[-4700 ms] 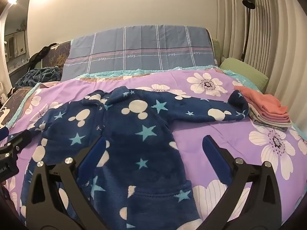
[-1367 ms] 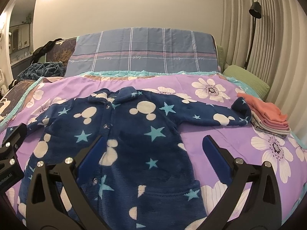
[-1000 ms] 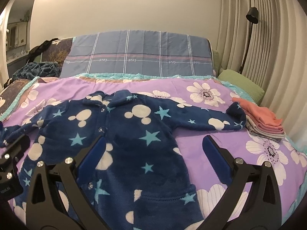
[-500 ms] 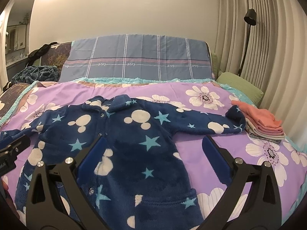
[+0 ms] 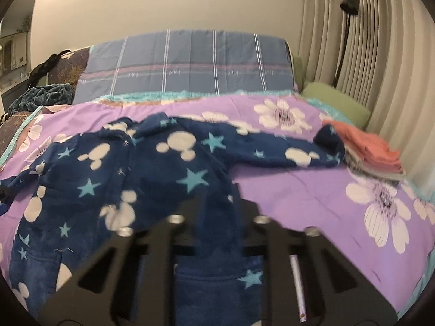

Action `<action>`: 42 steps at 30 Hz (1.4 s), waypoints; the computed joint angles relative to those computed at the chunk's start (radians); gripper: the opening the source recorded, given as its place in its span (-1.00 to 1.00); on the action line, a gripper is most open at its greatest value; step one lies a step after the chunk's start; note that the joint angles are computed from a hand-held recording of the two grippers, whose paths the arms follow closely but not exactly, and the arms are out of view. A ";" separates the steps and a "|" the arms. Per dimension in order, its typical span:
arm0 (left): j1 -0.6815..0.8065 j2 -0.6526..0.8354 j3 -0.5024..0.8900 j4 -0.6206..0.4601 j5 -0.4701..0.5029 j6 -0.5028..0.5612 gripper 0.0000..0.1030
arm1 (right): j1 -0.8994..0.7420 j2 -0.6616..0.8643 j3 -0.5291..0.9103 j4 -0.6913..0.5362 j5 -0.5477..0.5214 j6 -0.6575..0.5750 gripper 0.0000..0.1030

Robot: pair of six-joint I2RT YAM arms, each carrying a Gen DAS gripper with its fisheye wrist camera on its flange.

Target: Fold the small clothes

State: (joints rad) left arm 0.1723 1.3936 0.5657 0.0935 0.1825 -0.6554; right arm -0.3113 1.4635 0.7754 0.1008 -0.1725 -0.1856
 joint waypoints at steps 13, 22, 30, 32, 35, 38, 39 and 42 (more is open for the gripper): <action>0.498 0.357 0.091 0.211 0.267 -0.263 0.28 | 0.006 0.006 -0.012 0.012 -0.003 -0.030 -0.50; 0.522 0.521 0.303 0.201 0.263 -0.236 -0.85 | 0.009 0.033 -0.001 0.022 0.011 -0.030 -0.38; 0.195 0.296 0.444 0.049 0.142 0.018 -0.85 | -0.025 0.098 0.043 0.002 -0.008 -0.006 -0.39; 0.051 0.275 0.506 -0.002 0.098 0.094 -0.85 | -0.031 0.111 0.053 -0.009 -0.016 -0.004 -0.41; -0.147 0.313 0.608 -0.044 0.075 0.171 -0.84 | -0.044 0.119 0.054 -0.006 -0.020 -0.011 -0.41; -0.323 0.419 0.723 -0.089 0.030 0.238 -0.83 | -0.069 0.130 0.064 -0.010 -0.029 -0.015 -0.41; -0.372 0.470 0.773 -0.114 0.005 0.258 -0.82 | -0.079 0.136 0.069 -0.012 -0.032 -0.017 -0.41; -0.469 0.607 0.888 -0.188 -0.056 0.272 -0.41 | -0.111 0.171 0.100 -0.030 -0.044 -0.027 -0.41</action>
State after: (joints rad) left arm -0.2967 2.0007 1.4541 -0.0949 0.1267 -0.3832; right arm -0.4223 1.6341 0.8752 0.0710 -0.2163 -0.2130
